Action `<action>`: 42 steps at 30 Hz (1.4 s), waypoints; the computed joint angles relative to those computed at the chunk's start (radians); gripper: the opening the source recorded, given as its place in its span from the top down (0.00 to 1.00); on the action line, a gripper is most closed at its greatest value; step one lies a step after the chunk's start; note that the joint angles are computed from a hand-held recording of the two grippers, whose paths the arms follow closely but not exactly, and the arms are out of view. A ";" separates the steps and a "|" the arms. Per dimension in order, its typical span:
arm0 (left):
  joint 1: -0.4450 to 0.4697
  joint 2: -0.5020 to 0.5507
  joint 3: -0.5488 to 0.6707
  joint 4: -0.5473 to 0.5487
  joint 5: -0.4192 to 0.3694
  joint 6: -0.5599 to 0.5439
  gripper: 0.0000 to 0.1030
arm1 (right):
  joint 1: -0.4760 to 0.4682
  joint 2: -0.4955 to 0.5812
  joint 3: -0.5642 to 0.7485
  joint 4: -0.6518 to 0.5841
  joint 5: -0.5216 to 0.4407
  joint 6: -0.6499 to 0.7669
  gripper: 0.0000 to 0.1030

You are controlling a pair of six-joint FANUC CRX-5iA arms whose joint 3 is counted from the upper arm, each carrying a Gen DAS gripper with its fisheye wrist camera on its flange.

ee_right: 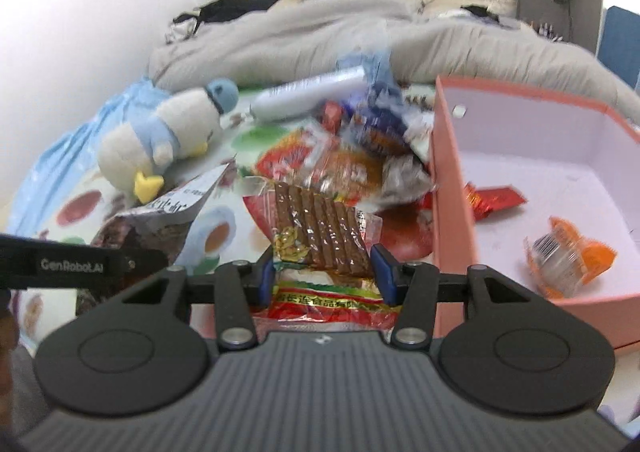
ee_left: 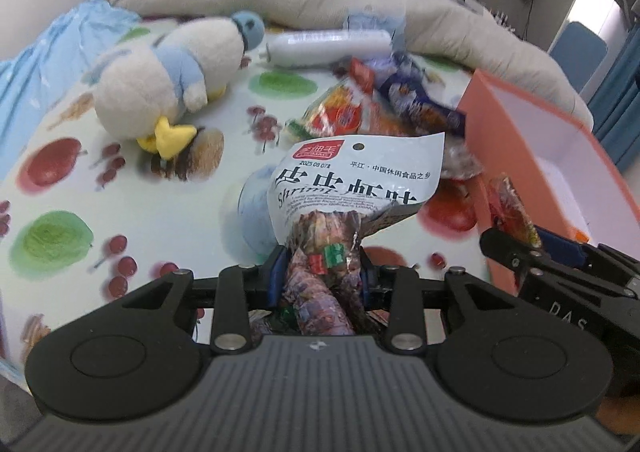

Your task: Organize snacks

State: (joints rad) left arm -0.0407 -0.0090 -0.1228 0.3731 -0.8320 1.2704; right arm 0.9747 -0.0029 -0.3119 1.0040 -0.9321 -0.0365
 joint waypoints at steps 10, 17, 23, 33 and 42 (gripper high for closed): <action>-0.006 -0.060 0.000 0.088 -0.003 -0.043 0.62 | 0.038 -0.077 -0.020 0.080 -0.115 -0.063 0.50; -0.015 -0.102 -0.013 0.163 -0.010 -0.105 0.62 | 0.080 -0.131 -0.044 0.109 -0.213 -0.097 0.50; -0.056 -0.110 0.007 0.192 -0.028 -0.127 0.62 | 0.112 -0.175 -0.073 0.144 -0.301 -0.134 0.50; -0.215 -0.015 0.110 0.234 -0.005 -0.147 0.62 | 0.095 -0.249 -0.124 0.121 -0.391 -0.142 0.50; -0.289 0.127 0.243 0.215 -0.047 -0.115 0.62 | 0.020 -0.313 -0.208 0.084 -0.346 -0.207 0.49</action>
